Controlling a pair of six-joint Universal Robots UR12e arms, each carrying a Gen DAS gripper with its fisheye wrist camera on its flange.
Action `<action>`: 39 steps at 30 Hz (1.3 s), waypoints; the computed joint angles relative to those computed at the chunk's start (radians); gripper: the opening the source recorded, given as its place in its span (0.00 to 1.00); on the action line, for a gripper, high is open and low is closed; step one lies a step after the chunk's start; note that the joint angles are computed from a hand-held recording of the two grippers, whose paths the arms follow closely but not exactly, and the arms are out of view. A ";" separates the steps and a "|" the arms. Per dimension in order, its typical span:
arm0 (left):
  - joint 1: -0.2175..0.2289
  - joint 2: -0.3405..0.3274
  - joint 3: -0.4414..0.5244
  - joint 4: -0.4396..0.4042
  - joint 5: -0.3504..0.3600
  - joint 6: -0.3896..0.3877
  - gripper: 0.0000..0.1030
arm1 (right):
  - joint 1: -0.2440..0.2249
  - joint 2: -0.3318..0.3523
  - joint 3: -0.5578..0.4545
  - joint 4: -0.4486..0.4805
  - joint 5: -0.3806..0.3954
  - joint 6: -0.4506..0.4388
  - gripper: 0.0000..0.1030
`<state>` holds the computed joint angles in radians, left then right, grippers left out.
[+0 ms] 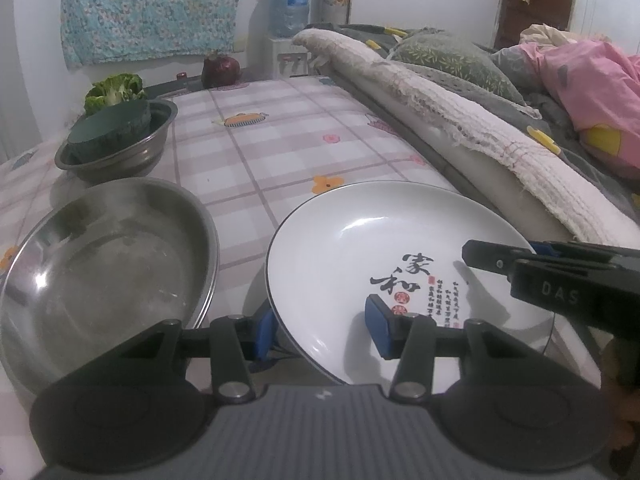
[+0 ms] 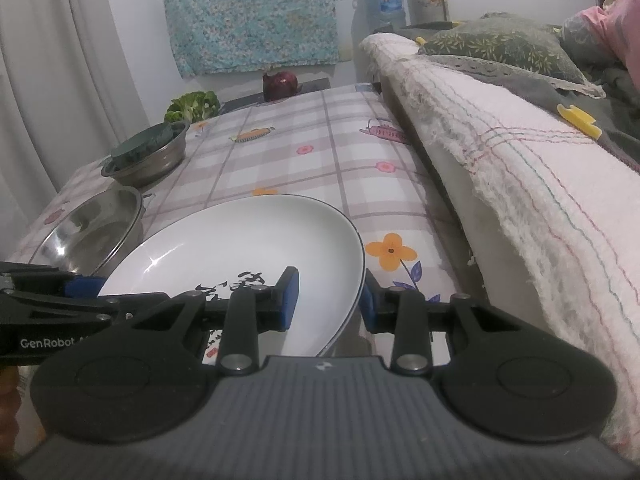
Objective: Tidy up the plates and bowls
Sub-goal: 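Carry the white plate with both grippers over the stacked steel basins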
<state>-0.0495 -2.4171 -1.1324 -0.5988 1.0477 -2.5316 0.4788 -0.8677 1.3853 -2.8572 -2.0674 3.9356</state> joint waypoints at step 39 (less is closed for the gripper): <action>0.036 0.021 -0.017 0.080 -0.076 -0.075 0.46 | 0.020 0.009 -0.072 -0.006 -0.060 -0.066 0.31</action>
<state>-0.0137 -2.3962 -1.1495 -0.5192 0.9720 -2.6067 0.4991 -0.8584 1.3136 -2.8629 -2.1276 3.8697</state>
